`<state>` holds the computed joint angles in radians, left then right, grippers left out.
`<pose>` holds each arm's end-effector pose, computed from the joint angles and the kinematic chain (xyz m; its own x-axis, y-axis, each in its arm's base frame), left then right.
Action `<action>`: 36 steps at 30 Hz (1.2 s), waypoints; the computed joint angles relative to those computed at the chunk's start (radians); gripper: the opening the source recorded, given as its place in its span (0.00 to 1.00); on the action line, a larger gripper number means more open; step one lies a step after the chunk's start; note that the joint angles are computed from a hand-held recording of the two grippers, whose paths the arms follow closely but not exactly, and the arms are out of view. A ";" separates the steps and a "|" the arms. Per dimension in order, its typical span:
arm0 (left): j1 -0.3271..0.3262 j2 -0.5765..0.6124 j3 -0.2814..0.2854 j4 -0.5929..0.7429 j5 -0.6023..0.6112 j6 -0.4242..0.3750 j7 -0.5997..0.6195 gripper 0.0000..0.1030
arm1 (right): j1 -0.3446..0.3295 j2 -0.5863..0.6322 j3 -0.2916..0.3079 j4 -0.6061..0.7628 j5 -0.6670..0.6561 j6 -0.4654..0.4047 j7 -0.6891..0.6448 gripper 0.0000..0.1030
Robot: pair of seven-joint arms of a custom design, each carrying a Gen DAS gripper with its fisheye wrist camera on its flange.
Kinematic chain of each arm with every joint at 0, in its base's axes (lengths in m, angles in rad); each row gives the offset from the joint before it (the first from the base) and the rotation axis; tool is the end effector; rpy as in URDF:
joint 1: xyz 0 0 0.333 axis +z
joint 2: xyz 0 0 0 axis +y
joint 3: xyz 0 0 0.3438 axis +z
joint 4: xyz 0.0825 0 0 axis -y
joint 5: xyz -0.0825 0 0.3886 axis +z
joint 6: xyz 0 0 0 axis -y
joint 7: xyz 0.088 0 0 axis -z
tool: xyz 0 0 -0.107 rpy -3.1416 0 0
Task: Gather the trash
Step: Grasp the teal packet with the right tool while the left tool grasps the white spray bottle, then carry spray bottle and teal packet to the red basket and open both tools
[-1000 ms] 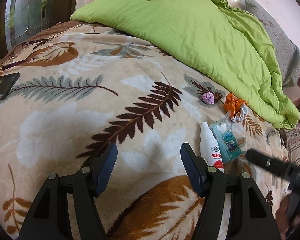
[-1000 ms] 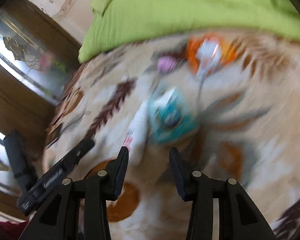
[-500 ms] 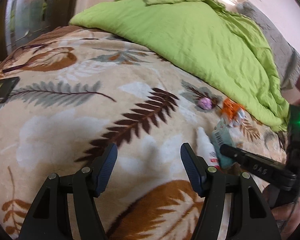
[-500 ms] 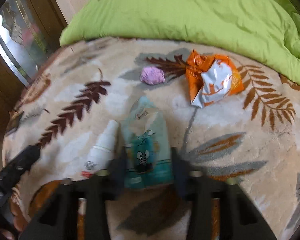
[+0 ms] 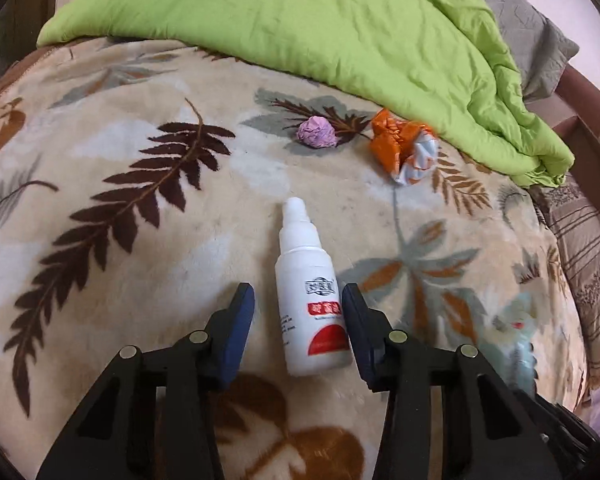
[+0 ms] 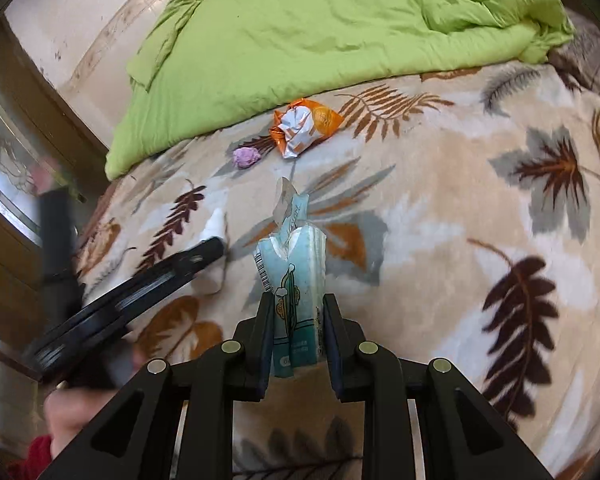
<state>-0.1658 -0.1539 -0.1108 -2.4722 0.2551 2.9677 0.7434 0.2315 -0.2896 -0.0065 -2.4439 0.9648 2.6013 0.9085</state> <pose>0.4791 -0.1552 0.4473 0.2083 -0.9347 0.2880 -0.7721 -0.3379 -0.5382 0.4633 0.0887 0.4750 0.2675 -0.8433 -0.4662 -0.8544 0.0161 -0.5194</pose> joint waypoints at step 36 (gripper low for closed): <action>-0.007 -0.449 -0.182 -0.177 0.549 -0.105 -0.382 0.28 | -0.011 -0.413 -0.032 -0.264 -0.021 0.057 0.073 0.24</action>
